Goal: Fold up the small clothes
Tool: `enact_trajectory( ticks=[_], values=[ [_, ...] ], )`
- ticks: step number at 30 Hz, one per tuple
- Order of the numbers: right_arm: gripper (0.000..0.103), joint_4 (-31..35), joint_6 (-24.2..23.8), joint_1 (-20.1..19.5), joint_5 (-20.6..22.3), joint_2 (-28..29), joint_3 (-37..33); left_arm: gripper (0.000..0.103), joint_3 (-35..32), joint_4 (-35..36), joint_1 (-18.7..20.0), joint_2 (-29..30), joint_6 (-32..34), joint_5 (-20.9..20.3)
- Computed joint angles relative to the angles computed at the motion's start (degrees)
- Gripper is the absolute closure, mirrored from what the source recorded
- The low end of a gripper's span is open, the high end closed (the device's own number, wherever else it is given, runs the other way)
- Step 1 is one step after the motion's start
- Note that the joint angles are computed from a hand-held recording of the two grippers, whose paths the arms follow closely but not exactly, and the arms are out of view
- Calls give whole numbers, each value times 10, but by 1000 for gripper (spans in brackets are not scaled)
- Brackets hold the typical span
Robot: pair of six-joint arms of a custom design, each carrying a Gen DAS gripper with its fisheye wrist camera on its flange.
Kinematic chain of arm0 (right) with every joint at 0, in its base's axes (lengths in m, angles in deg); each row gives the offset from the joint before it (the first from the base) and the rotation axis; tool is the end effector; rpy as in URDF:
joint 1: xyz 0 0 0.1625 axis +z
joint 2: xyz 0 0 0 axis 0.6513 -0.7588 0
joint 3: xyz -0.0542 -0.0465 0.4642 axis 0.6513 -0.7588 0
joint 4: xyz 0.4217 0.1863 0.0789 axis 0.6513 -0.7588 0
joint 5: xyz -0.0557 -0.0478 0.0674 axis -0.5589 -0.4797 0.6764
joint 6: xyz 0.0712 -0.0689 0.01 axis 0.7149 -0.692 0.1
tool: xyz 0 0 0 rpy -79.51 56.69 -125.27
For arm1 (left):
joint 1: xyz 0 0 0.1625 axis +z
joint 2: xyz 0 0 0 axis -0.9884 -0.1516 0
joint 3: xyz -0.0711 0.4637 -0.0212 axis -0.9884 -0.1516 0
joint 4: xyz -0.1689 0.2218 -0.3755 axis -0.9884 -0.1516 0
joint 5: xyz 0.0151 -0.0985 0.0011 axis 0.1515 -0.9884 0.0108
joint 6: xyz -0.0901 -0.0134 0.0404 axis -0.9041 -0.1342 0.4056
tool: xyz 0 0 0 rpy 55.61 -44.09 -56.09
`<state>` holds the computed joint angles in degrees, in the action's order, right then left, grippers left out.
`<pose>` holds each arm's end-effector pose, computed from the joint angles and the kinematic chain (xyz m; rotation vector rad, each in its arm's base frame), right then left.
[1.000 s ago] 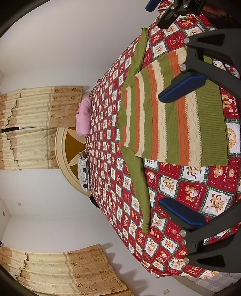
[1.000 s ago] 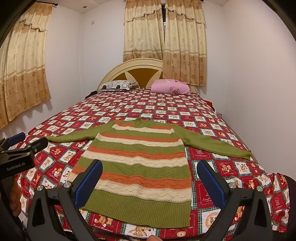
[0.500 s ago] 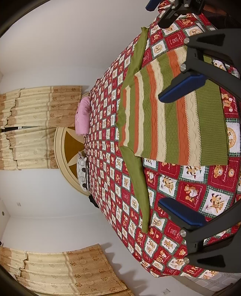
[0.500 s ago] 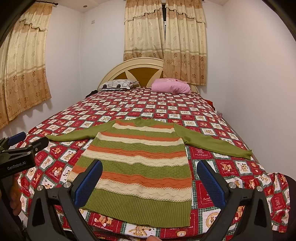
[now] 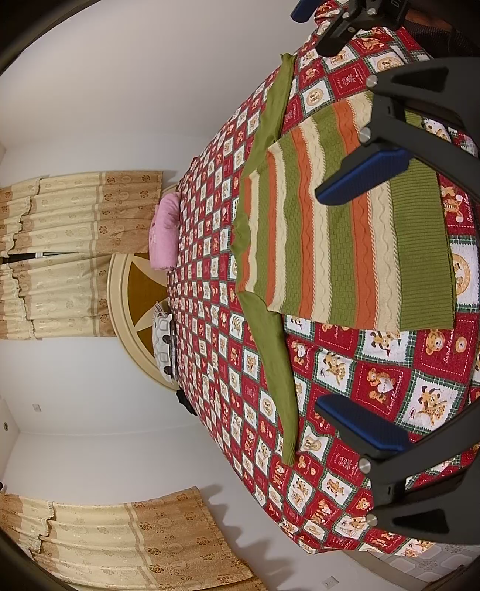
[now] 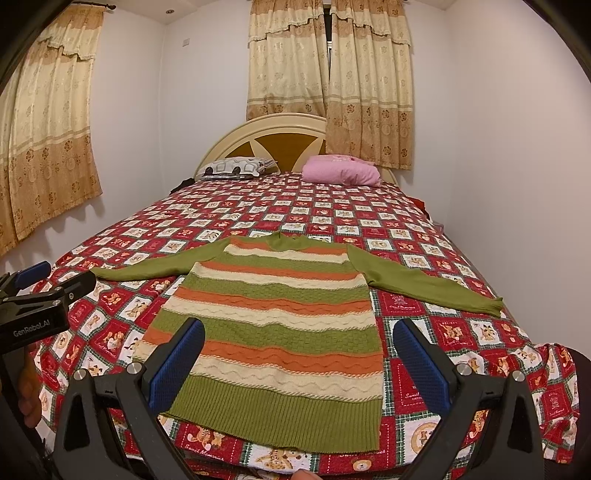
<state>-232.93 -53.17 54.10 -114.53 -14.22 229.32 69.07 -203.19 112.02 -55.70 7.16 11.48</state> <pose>0.1376 -0.3930 0.3512 0.7513 -2.1718 1.1472 -0.3420 -0.4717 0.1109 0.3092 1.9611 -1.2658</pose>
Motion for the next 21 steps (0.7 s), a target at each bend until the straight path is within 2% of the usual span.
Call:
enact_trajectory(
  ticks=[21],
  values=[
    [1,10,-1,-9,2,3,-5,0,7,1,3,-2,-5,-2]
  ],
)
